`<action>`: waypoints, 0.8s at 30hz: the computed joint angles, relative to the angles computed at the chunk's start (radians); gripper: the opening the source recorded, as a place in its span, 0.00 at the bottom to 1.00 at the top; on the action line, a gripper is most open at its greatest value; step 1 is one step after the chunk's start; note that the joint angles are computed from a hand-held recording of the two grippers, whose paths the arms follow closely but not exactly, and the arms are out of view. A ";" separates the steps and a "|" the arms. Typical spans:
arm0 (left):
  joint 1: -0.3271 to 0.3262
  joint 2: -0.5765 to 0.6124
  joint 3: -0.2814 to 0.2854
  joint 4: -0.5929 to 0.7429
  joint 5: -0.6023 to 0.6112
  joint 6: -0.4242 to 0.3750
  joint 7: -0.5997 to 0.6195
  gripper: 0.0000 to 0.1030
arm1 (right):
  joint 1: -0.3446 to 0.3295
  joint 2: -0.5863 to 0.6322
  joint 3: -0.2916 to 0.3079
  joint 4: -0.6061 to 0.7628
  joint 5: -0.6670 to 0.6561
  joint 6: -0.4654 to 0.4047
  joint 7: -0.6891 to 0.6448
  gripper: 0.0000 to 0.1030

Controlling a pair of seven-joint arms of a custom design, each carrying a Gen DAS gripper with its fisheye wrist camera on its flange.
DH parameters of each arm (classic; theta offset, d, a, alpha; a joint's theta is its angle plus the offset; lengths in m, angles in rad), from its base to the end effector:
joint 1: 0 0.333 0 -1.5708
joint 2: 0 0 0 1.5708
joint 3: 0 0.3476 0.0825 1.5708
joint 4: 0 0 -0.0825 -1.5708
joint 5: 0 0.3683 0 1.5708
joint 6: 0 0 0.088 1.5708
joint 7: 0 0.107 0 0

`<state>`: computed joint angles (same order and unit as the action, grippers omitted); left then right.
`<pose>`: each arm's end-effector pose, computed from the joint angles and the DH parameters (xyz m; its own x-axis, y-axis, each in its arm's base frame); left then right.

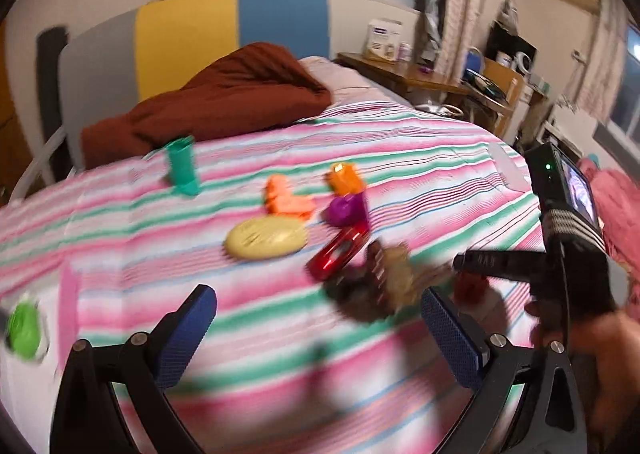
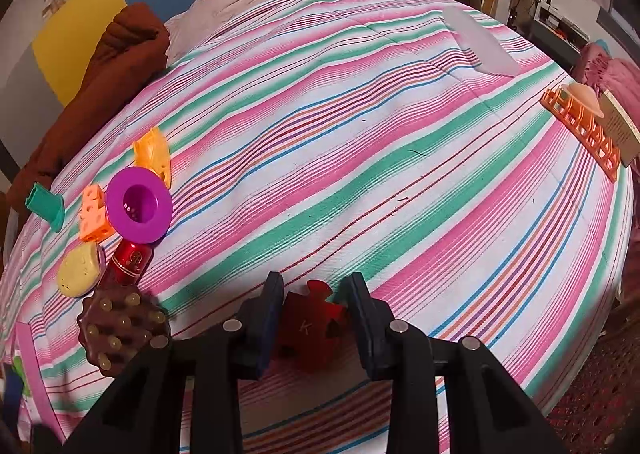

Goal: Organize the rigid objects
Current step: 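Grasp the brown comb-like brush with the left tool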

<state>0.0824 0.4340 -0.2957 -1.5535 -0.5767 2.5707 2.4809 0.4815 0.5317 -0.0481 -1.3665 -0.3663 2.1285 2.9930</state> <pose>0.7127 -0.1042 0.5064 -0.6340 -0.7702 0.0691 -0.5754 0.4101 -0.7076 0.6690 0.3012 0.4699 -0.7054 -0.6958 -0.1352 -0.6093 0.6926 -0.3861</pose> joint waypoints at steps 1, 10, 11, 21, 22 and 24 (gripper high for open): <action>-0.024 0.009 0.014 0.006 0.029 0.023 -0.025 0.99 | -0.002 -0.007 0.000 -0.014 0.002 0.012 0.004 0.32; -0.038 0.097 -0.029 0.107 0.119 -0.043 -0.059 0.59 | -0.018 -0.031 0.004 -0.061 0.014 0.057 0.020 0.32; -0.030 0.091 -0.041 0.093 0.105 -0.036 -0.030 0.51 | -0.019 -0.028 0.004 -0.056 0.015 0.057 0.016 0.32; 0.037 0.010 -0.118 -0.043 -0.063 -0.016 0.368 0.23 | -0.022 -0.038 0.002 -0.081 0.012 0.079 0.020 0.32; 0.053 0.005 -0.119 -0.041 -0.093 -0.067 0.392 0.23 | -0.023 -0.037 0.002 -0.079 0.013 0.079 0.019 0.32; 0.067 -0.003 -0.105 -0.038 -0.125 -0.165 0.414 0.20 | -0.022 -0.039 0.002 -0.083 0.012 0.082 0.022 0.32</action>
<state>0.1494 0.4314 -0.4011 -1.5916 -0.7013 2.4054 2.8953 0.4594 0.4925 -0.0461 -1.4494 -0.3541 2.2102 3.0145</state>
